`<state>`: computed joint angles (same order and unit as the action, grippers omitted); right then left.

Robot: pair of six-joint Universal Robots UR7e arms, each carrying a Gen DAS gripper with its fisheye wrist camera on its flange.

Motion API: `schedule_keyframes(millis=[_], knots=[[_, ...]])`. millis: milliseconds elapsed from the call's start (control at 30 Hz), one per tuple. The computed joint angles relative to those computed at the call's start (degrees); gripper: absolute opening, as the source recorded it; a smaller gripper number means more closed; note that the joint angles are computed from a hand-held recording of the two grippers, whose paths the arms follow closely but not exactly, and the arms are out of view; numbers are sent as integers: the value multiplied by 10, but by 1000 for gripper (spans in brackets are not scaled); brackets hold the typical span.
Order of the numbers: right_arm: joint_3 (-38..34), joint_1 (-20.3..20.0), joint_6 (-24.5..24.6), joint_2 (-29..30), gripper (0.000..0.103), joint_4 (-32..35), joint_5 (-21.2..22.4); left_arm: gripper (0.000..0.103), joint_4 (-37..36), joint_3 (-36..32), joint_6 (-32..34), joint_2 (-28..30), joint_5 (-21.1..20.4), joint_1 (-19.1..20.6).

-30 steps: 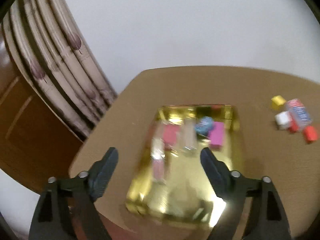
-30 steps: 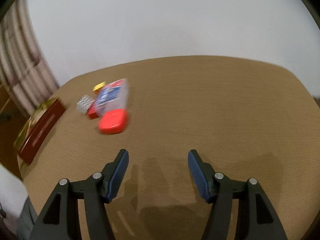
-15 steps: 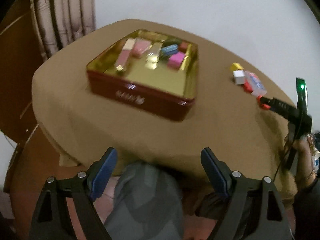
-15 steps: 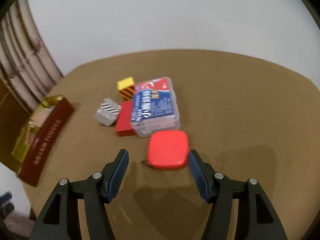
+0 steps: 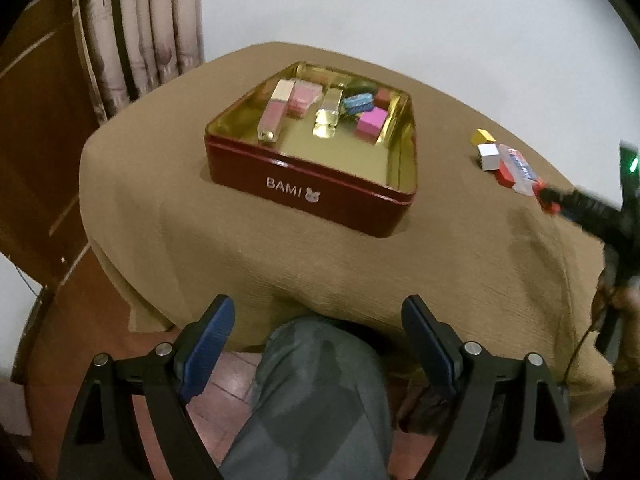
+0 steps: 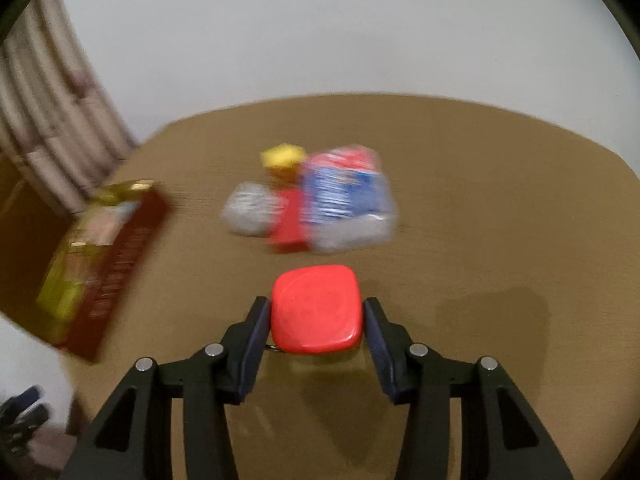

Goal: Organize rigid objects
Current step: 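Grasp the red square case with the right gripper and place it in the tin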

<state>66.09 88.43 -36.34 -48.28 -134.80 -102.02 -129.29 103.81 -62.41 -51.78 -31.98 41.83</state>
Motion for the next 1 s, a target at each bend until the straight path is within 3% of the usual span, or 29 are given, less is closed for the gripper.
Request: schedule_keyframes(millis=[133, 233, 500, 633, 733, 833, 1000], knots=[[11, 47, -25, -4, 48, 54, 67, 84, 18, 3, -2, -3, 26, -10], [-16, 86, -43, 37, 48, 92, 74, 85, 30, 8, -17, -14, 35, -8], [-95, 139, -43, 173, 48, 128, -40, 85, -12, 33, -22, -40, 20, 8], [-107, 148, -43, 206, 48, 117, -85, 85, -33, 38, -9, -43, 23, 9], [-119, 151, -20, 220, 48, 134, -92, 85, -36, 38, -2, -44, 23, 12], [-141, 145, -16, 233, 49, 151, -58, 85, -41, 39, 2, -44, 11, 17], [-113, 135, -22, 206, 51, 97, -10, 85, -20, 32, -10, -41, 5, 18]])
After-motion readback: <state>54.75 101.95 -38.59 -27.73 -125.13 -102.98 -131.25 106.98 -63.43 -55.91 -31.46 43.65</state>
